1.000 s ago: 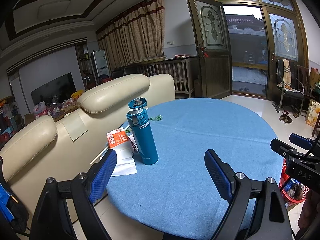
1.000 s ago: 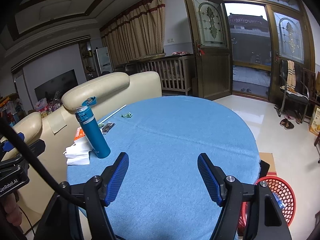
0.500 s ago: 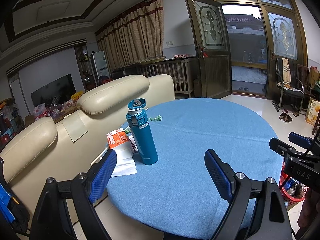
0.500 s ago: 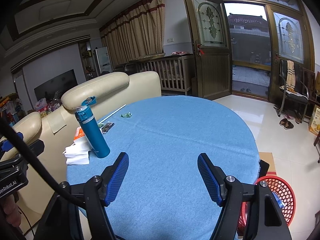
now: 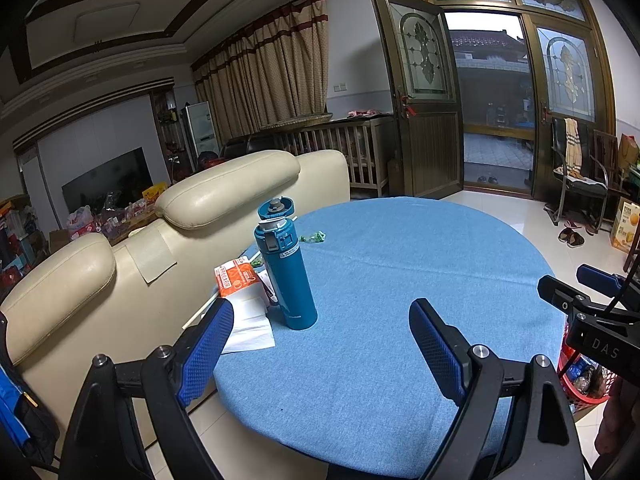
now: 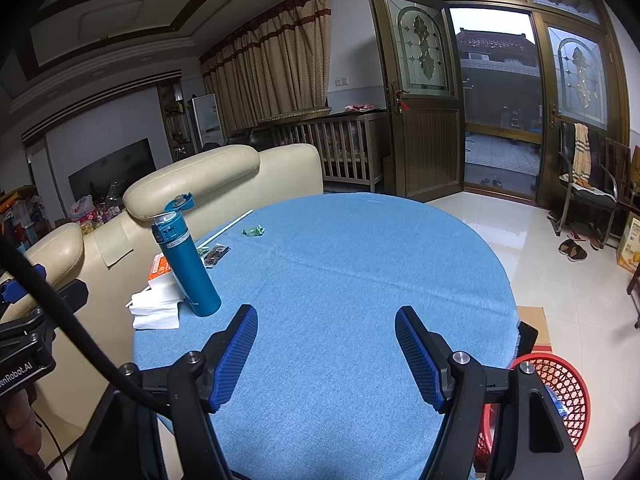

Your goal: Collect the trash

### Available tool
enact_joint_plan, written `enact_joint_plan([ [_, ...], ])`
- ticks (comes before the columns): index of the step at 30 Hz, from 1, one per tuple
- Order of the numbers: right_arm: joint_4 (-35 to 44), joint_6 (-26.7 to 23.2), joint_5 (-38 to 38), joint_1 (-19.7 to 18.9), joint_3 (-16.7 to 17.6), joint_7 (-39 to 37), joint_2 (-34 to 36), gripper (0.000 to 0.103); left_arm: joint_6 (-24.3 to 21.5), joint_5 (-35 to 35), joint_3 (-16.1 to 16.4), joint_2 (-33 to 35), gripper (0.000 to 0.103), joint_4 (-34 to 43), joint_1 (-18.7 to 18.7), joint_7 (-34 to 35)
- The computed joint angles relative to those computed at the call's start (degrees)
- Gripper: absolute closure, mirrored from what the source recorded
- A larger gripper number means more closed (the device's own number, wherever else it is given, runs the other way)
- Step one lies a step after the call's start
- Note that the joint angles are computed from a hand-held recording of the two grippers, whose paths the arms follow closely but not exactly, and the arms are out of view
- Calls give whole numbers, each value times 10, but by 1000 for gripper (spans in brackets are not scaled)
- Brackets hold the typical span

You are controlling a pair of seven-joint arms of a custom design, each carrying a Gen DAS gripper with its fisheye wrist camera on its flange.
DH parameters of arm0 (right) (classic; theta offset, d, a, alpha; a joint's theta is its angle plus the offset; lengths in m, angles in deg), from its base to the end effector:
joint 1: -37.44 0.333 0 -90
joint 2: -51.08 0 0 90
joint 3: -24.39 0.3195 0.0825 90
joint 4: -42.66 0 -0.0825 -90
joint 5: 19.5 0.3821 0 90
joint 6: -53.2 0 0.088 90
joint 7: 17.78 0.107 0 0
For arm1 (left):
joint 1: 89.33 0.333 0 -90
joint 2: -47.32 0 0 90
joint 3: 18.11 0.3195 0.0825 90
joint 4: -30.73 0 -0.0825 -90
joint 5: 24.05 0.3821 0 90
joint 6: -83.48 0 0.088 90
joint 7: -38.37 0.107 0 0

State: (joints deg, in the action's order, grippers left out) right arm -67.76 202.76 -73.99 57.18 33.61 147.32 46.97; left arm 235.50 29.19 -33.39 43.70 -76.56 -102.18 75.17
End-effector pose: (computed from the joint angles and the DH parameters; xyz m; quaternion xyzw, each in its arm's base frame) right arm 0.5014 0.3009 0.6024 -0.5708 0.6591 -0.3231 0.3679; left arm 0.5072 -0.3014 0.6291 -0.5367 0.6711 -0.3345 0.3868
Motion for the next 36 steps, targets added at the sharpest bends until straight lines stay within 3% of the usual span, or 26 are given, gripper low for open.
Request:
enact_joint_plan([
  [36,-5,-10,-4,-2,2,8,-6,28,-2,-18,-1,0,13,-2,-3,17],
])
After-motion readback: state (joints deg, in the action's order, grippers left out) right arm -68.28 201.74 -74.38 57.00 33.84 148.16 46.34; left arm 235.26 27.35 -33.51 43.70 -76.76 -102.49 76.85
